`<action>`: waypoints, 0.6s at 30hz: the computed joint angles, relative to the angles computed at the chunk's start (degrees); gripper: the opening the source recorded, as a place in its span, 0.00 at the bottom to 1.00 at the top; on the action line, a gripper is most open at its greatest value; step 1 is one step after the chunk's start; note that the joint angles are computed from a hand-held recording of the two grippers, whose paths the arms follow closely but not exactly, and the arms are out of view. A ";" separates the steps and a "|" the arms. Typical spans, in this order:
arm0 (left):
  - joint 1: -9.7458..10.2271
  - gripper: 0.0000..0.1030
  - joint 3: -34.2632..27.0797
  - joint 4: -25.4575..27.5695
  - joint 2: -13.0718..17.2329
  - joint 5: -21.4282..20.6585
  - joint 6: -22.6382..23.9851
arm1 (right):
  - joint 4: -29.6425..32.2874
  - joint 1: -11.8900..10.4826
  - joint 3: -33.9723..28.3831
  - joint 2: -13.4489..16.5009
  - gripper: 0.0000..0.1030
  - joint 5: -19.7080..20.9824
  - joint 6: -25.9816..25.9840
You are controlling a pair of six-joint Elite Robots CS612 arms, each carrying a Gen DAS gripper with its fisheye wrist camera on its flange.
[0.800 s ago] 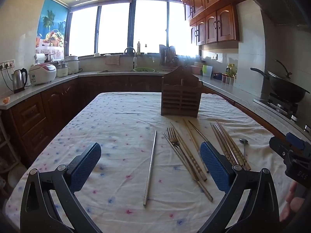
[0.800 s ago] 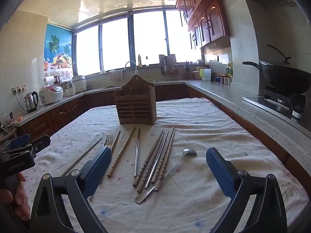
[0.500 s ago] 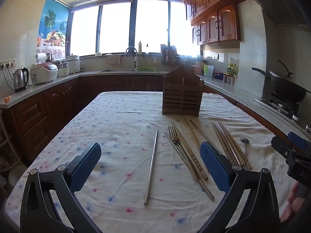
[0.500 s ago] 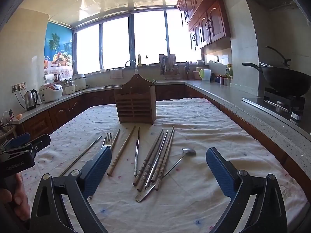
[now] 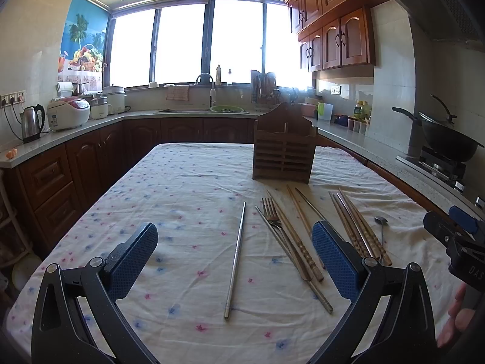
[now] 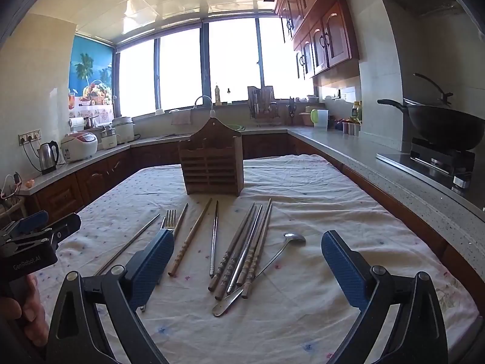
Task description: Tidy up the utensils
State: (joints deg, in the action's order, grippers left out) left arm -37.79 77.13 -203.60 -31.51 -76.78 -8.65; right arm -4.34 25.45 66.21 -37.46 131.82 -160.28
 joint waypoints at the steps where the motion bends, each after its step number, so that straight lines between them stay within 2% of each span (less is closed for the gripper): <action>1: 0.05 1.00 0.03 0.05 -0.07 -0.04 0.00 | -0.15 0.00 0.07 -0.01 0.96 -0.04 -0.06; 18: -0.55 1.00 -0.62 -0.80 0.67 0.87 0.84 | -3.06 0.09 1.36 -0.64 0.96 -0.03 -1.19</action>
